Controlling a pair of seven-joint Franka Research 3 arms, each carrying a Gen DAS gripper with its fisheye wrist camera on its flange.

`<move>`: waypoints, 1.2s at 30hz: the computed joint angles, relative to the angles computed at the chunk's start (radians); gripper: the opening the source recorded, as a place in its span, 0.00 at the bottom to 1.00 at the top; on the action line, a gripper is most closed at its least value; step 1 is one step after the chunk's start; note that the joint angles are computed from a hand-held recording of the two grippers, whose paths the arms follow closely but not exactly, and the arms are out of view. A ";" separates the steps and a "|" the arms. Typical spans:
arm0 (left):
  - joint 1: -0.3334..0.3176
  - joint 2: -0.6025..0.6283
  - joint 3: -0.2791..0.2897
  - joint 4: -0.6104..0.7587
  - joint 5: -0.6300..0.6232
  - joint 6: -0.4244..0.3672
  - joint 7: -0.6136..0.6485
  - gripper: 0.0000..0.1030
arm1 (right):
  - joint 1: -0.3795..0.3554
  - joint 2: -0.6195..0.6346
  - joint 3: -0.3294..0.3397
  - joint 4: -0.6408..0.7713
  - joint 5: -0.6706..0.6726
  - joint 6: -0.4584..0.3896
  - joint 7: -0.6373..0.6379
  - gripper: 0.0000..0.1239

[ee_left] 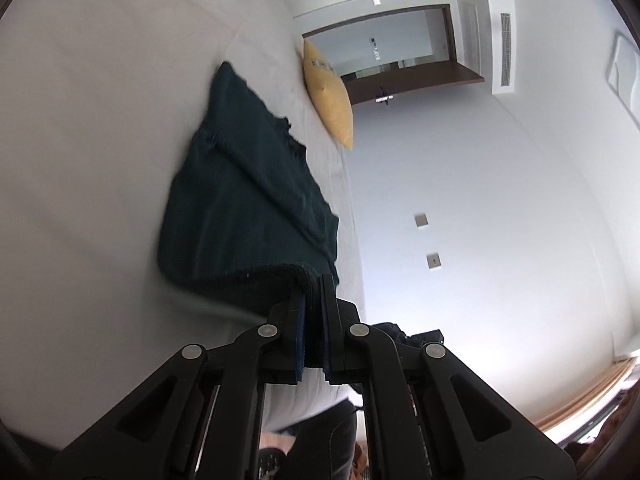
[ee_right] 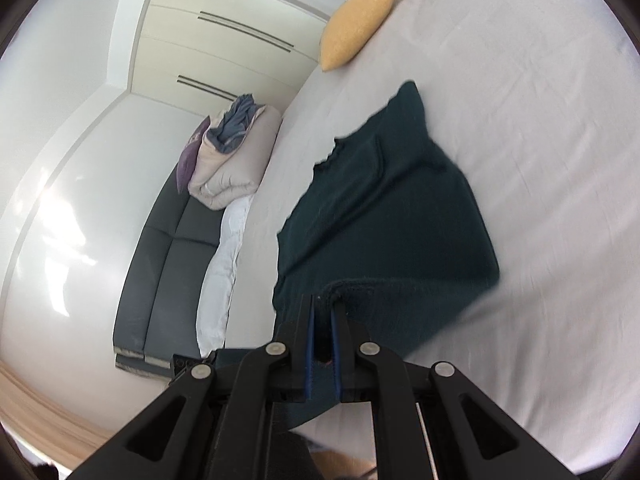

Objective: Fold small clothes
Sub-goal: 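Lift the hem with both tools and fold it toward the collar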

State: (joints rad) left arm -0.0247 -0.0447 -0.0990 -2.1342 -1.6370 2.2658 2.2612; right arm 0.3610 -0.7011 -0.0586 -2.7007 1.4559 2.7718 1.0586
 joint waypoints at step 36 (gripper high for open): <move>-0.002 1.073 -0.182 1.474 0.768 0.111 -0.734 0.04 | -0.251 0.755 0.051 0.692 0.015 -0.080 -0.014 0.06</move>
